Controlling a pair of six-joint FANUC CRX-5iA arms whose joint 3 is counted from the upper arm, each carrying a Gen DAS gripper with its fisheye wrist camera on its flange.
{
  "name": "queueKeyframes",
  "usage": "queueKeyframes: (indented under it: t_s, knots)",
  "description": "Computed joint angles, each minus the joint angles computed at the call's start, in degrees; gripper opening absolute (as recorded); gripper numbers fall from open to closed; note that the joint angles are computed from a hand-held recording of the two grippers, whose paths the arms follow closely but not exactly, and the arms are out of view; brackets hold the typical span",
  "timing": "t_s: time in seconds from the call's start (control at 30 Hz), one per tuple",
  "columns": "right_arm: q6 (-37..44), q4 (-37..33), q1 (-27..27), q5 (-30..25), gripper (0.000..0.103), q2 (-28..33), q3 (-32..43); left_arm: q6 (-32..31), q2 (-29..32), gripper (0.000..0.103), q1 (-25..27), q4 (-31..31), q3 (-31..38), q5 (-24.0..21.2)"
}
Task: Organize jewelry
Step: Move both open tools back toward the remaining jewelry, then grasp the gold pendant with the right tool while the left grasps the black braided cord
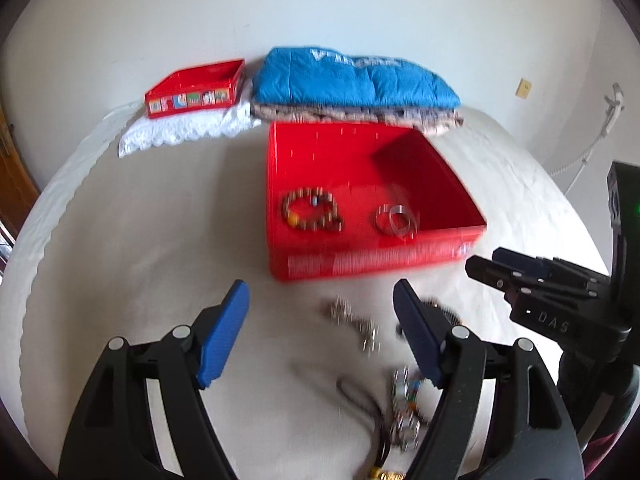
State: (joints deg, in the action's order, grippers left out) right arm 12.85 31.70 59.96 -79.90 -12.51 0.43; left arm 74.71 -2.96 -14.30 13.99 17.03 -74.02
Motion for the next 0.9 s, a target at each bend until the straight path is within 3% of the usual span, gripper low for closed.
queueKeyframes:
  t_s: [0.17, 0.27, 0.5, 0.9]
  knots:
    - [-4.5, -0.3, 4.8, 0.0, 0.048, -2.4, -4.1, -1.2, -4.3, 0.075, 0.7, -0.7, -6.4, -1.1]
    - [-7.5, -0.7, 7.4, 0.3, 0.048, -3.9, -6.3, -3.2, -7.1, 0.084, 2.0, 0.7, -11.0, -1.9]
    - [-14.1, -1.0, 13.8, -1.3, 0.048, -7.0, -10.6, -4.8, -12.1, 0.087, 4.5, 1.7, -18.1, -2.8]
    - [-14.8, -3.3, 18.5, -4.4, 0.046, -6.3, -10.9, -3.4, -15.0, 0.089, 6.6, 1.5, -20.8, -4.2]
